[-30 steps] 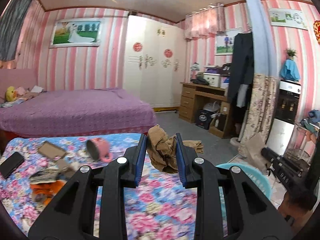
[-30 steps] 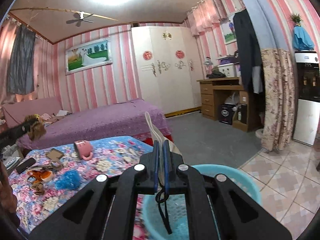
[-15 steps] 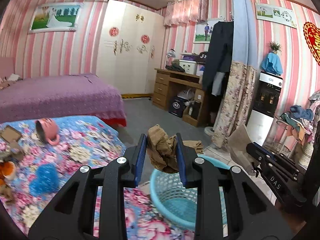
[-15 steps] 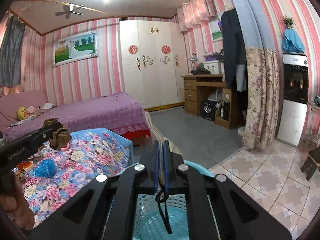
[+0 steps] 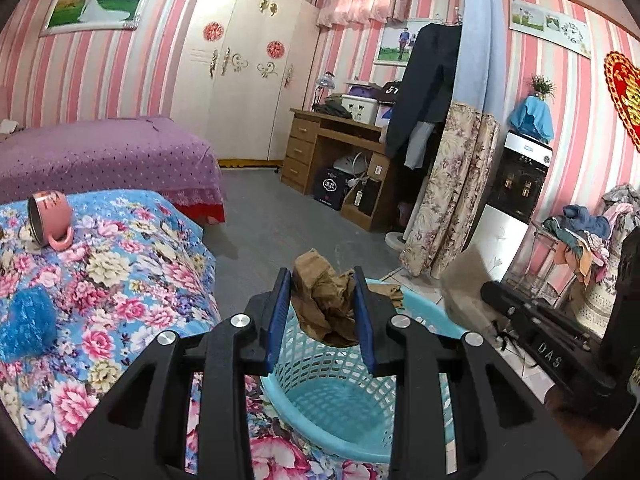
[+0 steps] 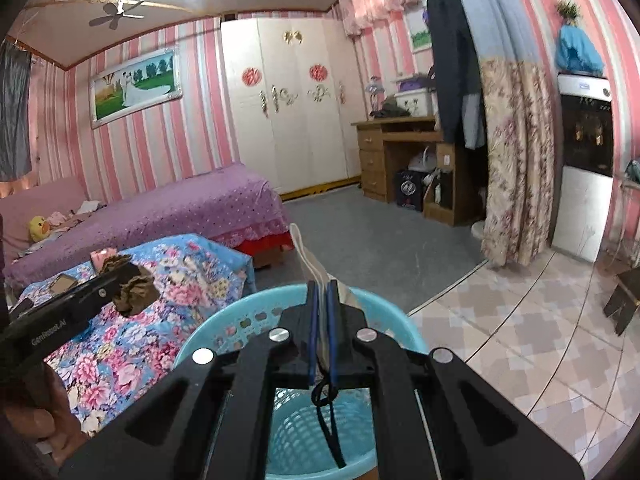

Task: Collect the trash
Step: 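Open the left gripper to drop the brown scrap into the blue basket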

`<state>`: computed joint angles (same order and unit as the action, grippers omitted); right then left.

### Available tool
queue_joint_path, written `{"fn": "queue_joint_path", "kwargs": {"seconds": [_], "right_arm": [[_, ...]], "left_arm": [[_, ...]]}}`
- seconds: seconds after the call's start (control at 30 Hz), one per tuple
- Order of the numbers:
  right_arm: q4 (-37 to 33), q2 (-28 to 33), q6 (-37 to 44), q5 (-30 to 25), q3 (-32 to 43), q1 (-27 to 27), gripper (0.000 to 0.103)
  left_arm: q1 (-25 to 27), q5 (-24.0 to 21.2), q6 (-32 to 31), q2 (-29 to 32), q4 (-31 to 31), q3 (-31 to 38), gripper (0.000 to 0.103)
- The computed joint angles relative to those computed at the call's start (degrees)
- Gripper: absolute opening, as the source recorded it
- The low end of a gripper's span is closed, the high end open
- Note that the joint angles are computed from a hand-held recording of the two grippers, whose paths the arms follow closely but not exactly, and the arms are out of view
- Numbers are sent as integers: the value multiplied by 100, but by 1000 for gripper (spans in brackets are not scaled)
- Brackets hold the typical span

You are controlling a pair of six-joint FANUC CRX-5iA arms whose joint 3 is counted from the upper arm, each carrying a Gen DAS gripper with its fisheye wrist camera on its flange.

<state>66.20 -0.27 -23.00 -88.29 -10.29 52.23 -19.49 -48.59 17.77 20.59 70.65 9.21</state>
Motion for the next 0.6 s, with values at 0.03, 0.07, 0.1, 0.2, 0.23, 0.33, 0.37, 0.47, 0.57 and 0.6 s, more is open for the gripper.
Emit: {"fn": "queue_joint_path", "kwargs": {"seconds": [0.03,0.07,0.1,0.2,0.23,0.33,0.37,0.47,0.57,0.6], "right_arm": [[-23,-29,-22,102,-34,-31,6],[-112,-39,-5,161,-25,-68,9],[-155,-35,-16,123,-28,-84,30],[30,-141,-559,-2,-251,-55,86],[48,-126,-609,-63,-228,-32,85],[70,-118,-622,-308,-221,14,84],[81,-134,-647,-343,-238,38,84],[121,-137,-645,-577,-223,102,84],[139,-166,-637,-663,-213,142,84],[134,-171,-664,-684,-200,159,84]], "left_arm": [[1,-19,34,24,-30,27,29],[-6,-2,53,26,-59,25,29],[-14,13,76,30,-100,32,29],[-33,16,114,52,-189,64,29],[-33,9,106,56,-193,61,29],[-54,-44,130,82,-231,96,29],[-57,-143,179,128,-288,165,32],[-90,-193,147,110,-276,124,75],[-147,53,-74,-25,1,-104,82],[-129,27,-1,-15,-8,-87,82]]}}
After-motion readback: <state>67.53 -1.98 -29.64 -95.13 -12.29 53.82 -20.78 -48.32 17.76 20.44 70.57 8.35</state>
